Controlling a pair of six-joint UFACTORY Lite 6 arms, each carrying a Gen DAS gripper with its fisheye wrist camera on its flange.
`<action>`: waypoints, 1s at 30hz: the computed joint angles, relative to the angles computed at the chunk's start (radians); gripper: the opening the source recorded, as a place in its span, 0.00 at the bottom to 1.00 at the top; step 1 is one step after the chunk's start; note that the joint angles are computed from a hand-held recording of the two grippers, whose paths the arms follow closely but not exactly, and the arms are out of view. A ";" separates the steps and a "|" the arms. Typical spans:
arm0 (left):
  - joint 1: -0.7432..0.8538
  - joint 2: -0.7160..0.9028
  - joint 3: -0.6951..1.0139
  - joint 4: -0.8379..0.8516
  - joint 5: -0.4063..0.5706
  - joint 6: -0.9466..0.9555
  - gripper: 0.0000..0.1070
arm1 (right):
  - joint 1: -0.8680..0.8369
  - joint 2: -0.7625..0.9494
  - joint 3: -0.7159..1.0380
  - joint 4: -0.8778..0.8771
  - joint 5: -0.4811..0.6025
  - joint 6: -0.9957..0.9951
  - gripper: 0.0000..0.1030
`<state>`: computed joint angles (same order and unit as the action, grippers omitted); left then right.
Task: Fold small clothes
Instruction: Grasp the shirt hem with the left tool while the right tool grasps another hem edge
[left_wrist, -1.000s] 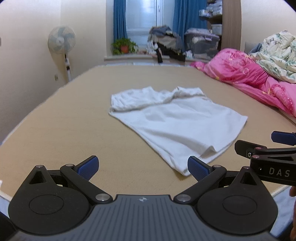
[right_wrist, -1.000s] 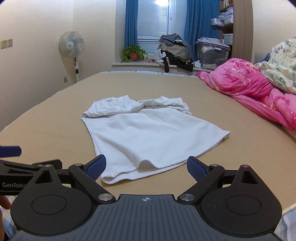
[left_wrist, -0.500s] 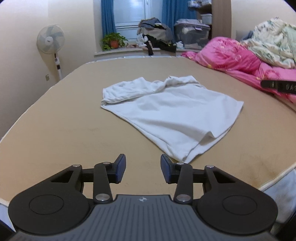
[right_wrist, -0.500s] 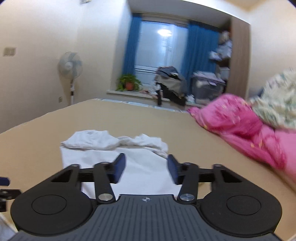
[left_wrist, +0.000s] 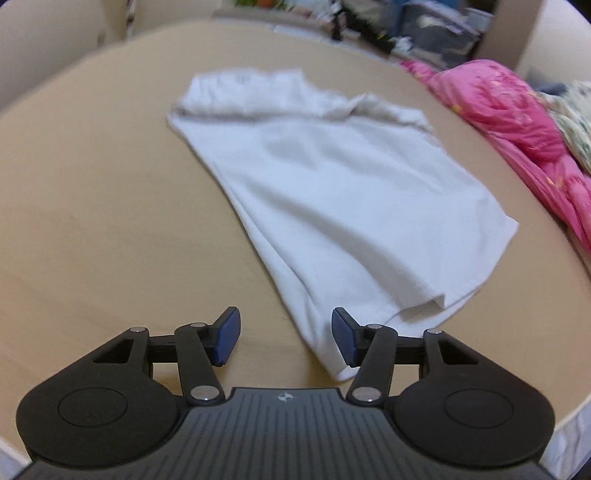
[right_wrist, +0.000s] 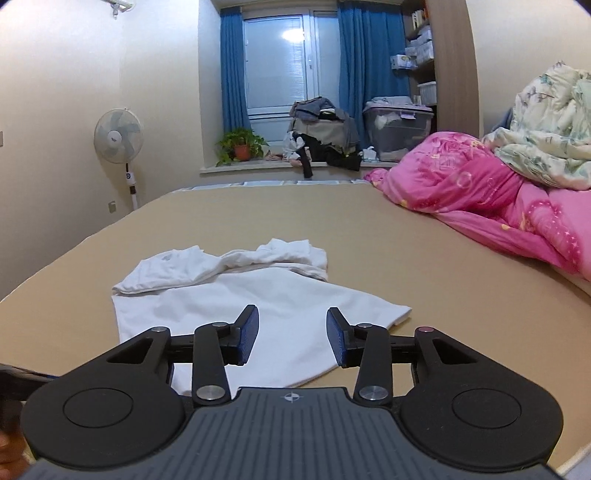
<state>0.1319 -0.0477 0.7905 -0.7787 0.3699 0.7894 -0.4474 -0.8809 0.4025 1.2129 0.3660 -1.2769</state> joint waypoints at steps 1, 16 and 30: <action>-0.023 0.033 0.008 0.016 -0.036 -0.040 0.55 | 0.002 -0.005 0.002 -0.024 -0.001 0.031 0.42; 0.588 -0.127 0.214 -0.022 0.426 0.596 0.03 | -0.106 0.040 0.040 -0.075 0.027 0.170 0.42; 0.827 0.266 0.463 -0.075 0.591 0.722 0.32 | 0.059 0.687 0.315 -0.123 -0.113 0.331 0.42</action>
